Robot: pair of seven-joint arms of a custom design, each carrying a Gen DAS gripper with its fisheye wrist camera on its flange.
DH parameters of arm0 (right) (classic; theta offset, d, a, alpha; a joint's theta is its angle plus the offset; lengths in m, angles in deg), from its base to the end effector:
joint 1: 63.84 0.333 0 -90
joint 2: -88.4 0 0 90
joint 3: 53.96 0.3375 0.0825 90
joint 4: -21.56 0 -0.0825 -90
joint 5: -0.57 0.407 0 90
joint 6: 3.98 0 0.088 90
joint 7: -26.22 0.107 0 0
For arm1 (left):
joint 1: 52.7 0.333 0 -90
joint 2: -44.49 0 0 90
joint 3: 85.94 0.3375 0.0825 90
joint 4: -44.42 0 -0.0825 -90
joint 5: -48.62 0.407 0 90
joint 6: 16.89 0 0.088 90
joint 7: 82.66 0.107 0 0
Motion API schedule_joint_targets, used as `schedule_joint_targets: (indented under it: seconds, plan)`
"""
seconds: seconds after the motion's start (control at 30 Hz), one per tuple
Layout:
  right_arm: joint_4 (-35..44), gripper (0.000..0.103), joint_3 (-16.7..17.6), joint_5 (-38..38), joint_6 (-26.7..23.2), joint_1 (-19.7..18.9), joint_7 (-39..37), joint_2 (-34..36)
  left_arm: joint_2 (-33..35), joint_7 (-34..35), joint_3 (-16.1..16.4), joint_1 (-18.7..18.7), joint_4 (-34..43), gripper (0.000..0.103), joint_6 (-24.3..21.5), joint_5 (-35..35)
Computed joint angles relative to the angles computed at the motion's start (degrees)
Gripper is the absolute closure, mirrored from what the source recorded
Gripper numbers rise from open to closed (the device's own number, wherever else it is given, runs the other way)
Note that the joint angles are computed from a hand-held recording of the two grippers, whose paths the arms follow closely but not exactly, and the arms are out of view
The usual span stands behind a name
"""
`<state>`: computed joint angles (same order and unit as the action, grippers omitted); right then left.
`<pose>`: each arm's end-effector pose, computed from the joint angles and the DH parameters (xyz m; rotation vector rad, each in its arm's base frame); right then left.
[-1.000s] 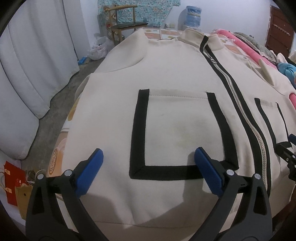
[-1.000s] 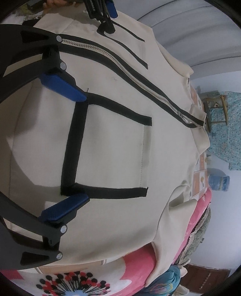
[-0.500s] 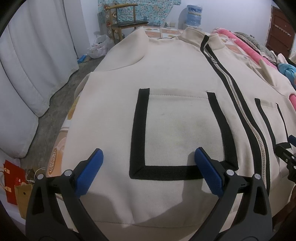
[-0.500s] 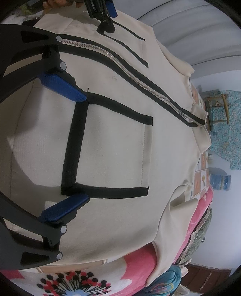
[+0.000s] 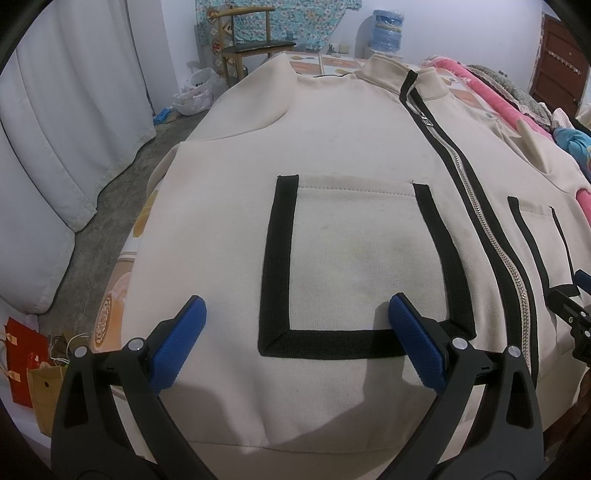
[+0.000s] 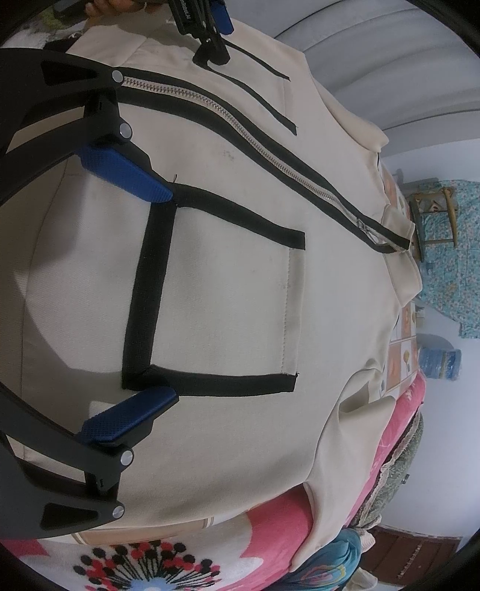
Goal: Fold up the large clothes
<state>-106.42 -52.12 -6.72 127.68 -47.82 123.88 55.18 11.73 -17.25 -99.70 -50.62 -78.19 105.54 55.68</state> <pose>0.4102 0.1333 0.6763 -2.0412 1.6158 -0.6198 0.4173 -0.1124 0.6946 -2.0197 1.6703 -0.5043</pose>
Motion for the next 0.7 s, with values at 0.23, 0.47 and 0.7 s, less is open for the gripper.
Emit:
schedule_joint_targets:
  seconds: [0.23, 0.47, 0.7]
  plan:
    - [0.02, 0.007, -0.04, 0.06, -0.02, -0.01, -0.11, 0.0, 0.01, 0.11, 0.08, -0.06, -0.03, 0.007, 0.17, -0.02]
    - [0.19, 0.006, -0.07, 0.16, -0.26, 0.02, -0.25, 0.12, 1.09, 2.64, 0.92, -0.49, 1.85, 0.007, -1.96, -0.73]
    - [0.82, 0.006, -0.53, 0.77, -1.03, 0.37, -1.78, 0.57, -0.07, 3.37, 3.11, 2.53, 3.44, 0.007, 1.66, 0.42]
